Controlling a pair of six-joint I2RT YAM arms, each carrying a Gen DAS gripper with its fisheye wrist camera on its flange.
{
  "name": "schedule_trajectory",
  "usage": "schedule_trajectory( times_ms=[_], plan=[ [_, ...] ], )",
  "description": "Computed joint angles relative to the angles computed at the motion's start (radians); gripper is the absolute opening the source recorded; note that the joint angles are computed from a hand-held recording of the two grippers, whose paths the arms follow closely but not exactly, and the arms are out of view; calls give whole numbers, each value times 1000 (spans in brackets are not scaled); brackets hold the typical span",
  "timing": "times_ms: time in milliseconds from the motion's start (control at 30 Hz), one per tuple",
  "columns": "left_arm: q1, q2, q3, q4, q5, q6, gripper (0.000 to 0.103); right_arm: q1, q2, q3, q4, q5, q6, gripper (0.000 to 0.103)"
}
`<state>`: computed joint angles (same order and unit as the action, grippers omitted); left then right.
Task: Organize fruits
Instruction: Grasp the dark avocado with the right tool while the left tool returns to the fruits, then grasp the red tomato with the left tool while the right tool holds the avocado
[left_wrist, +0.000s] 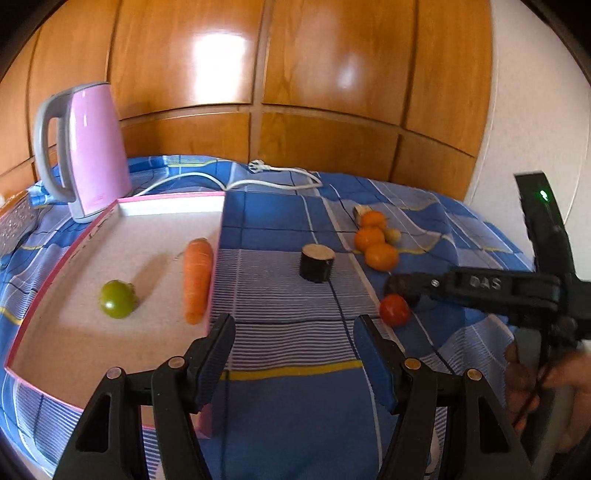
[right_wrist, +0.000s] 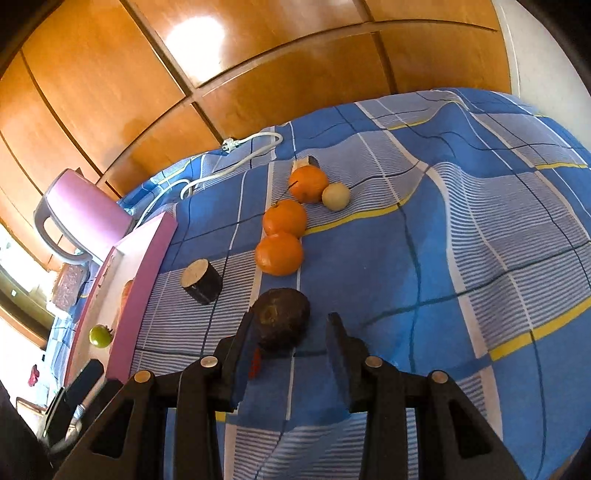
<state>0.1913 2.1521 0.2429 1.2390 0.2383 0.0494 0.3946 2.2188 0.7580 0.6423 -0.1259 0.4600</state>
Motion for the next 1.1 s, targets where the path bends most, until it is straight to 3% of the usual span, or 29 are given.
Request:
schedule_trajectory(
  times_ms=[333,467,633,767,900,1100],
  plan=[
    [-16,10,18,-32,-1,7,67,32,58,104,-71,9,-52,37],
    [-21,7,18,-38,4,11,67,30,56,93,-50,13,-55,32],
    [-22,6,24,-56,22,15,67,-22,59,72,-11,-26,9,28],
    [-25,-1,28,-65,48,9,67,-89,83,69,21,-109,96,35],
    [-50,-16,75,-157,65,6,67,-123,97,67,48,-170,137,36],
    [-129,-10,159,-264,43,-19,56,-137,97,59,68,-187,160,36]
  ],
)
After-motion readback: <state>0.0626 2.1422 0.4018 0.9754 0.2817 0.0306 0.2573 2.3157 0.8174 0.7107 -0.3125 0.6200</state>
